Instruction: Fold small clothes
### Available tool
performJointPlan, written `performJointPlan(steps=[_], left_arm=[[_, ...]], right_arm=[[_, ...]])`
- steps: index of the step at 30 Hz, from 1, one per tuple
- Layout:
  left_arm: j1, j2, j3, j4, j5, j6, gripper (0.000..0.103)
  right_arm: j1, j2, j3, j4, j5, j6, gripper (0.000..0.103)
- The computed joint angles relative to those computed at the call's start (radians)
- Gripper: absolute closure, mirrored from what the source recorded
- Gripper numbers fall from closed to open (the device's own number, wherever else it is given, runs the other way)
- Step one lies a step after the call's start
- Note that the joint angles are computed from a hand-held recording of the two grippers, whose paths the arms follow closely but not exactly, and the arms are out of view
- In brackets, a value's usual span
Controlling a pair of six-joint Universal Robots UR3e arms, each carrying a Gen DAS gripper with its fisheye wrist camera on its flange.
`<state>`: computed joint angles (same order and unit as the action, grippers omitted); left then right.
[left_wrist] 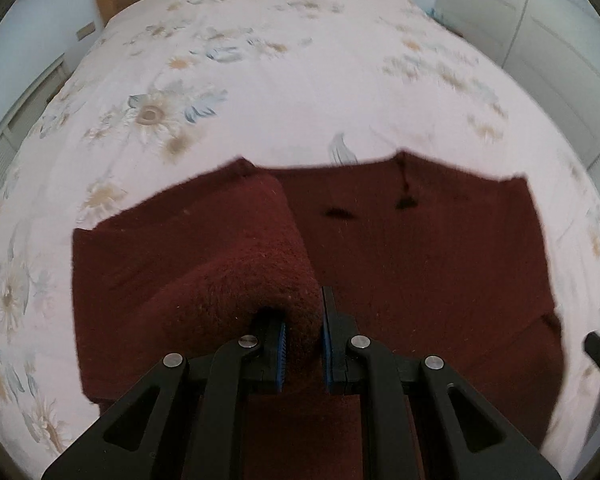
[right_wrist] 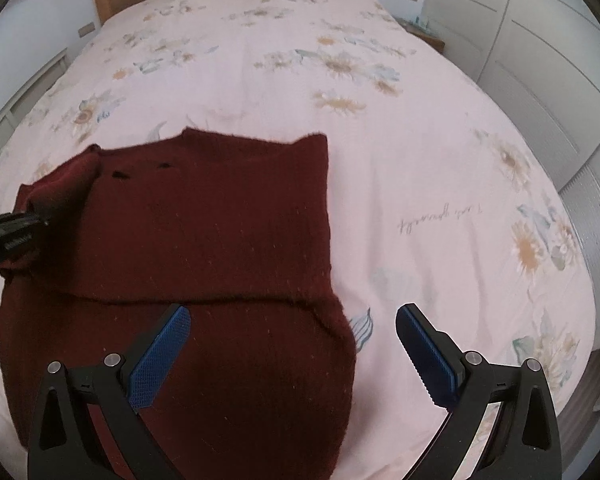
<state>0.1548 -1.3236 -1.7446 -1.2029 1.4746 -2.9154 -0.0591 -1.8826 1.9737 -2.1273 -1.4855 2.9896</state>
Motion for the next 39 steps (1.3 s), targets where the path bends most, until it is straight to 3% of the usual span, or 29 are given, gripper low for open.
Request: performJointPlan(steps=[7, 9, 13, 15, 17, 23, 27, 29, 36, 39], left_arm=[[-0.048, -0.027, -0.092, 0.06, 0.101, -0.008, 0.088], [-0.052, -0.04, -0.075, 0.028, 0.124, -0.026, 0.072], [-0.008, -0.049, -0.028, -0.073, 0.086, -0.021, 0.042], [0.016, -0.031, -0.017, -0.108, 0.048, 0.021, 0.012], [0.034, -0.01, -0.007, -0.135, 0.032, 0.043, 0.002], [0.133, 0.083, 0.008, -0.217, -0.037, 0.146, 0.001], [0.237, 0.194, -0.011, -0.274, -0.092, 0.292, 0.001], [0.253, 0.247, -0.029, -0.266, -0.062, 0.339, 0.001], [0.667, 0.33, -0.002, -0.451, -0.137, 0.645, 0.001], [0.818, 0.333, -0.057, -0.455, -0.14, 0.747, 0.001]], right_arm=[[-0.015, -0.026, 0.02, 0.008, 0.012, -0.012, 0.001], [-0.018, -0.033, 0.021, 0.009, 0.016, -0.012, 0.001], [-0.025, -0.052, 0.02, 0.021, 0.03, -0.015, 0.001], [-0.025, -0.06, 0.02, 0.028, 0.032, -0.016, 0.001], [-0.027, -0.071, 0.021, 0.033, 0.035, -0.017, 0.001], [-0.02, -0.09, 0.014, 0.051, 0.04, -0.016, 0.001], [0.003, -0.088, -0.002, 0.055, 0.026, -0.008, 0.001], [0.02, -0.079, -0.014, 0.054, 0.022, 0.001, 0.001], [0.137, 0.003, -0.071, 0.022, -0.009, 0.049, 0.001], [0.188, 0.048, -0.093, 0.005, -0.025, 0.072, 0.001]])
